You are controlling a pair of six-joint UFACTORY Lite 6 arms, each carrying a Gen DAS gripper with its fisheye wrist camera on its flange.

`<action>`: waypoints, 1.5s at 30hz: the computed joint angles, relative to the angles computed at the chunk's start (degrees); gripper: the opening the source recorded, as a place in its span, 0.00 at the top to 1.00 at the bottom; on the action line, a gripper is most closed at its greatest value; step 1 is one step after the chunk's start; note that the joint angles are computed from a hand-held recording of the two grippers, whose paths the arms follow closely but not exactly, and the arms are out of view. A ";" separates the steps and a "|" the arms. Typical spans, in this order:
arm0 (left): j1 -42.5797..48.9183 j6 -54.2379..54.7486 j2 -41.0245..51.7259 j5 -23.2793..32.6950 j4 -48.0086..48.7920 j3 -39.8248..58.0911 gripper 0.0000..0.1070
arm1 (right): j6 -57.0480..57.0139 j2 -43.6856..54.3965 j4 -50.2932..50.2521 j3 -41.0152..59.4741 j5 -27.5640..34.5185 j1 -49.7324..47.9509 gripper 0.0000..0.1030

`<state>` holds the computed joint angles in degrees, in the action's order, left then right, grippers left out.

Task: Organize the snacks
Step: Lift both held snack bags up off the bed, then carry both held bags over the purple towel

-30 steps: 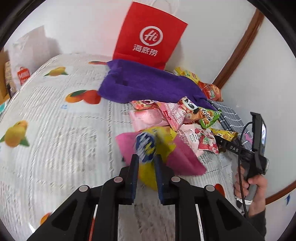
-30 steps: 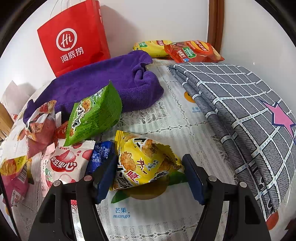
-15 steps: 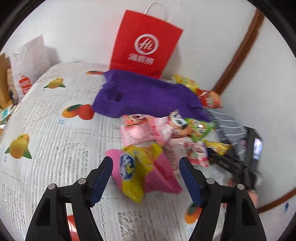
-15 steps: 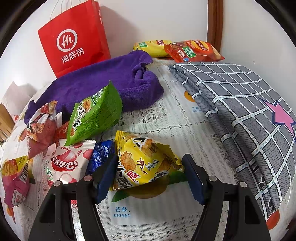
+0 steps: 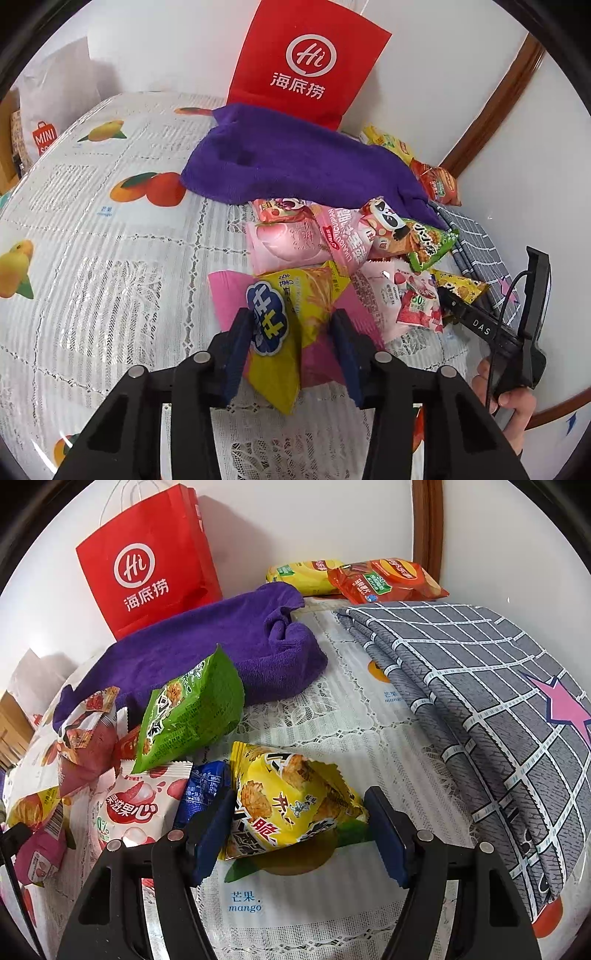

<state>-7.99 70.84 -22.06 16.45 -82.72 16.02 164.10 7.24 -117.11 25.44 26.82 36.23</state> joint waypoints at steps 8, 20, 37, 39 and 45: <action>7.15 -5.68 -2.88 6.43 9.30 0.19 0.66 | 3.51 -0.70 -4.87 -0.92 0.34 0.28 0.33; 7.17 -21.30 -6.21 7.08 25.86 5.98 0.66 | -36.15 -19.83 35.14 -1.72 6.81 10.14 0.34; 1.68 -24.82 12.71 3.07 28.24 30.98 0.66 | -62.08 -12.45 43.39 24.82 5.42 2.30 0.34; 1.47 -25.39 15.82 3.07 29.10 34.57 0.66 | -64.50 -10.01 44.25 28.49 3.60 0.29 0.34; 1.74 -26.27 25.30 5.16 29.91 46.50 0.66 | -76.43 0.71 51.50 42.44 -2.51 -5.93 0.34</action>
<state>-6.24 44.57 3.24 21.61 -52.81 62.52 87.68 7.95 -65.61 67.89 24.31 30.31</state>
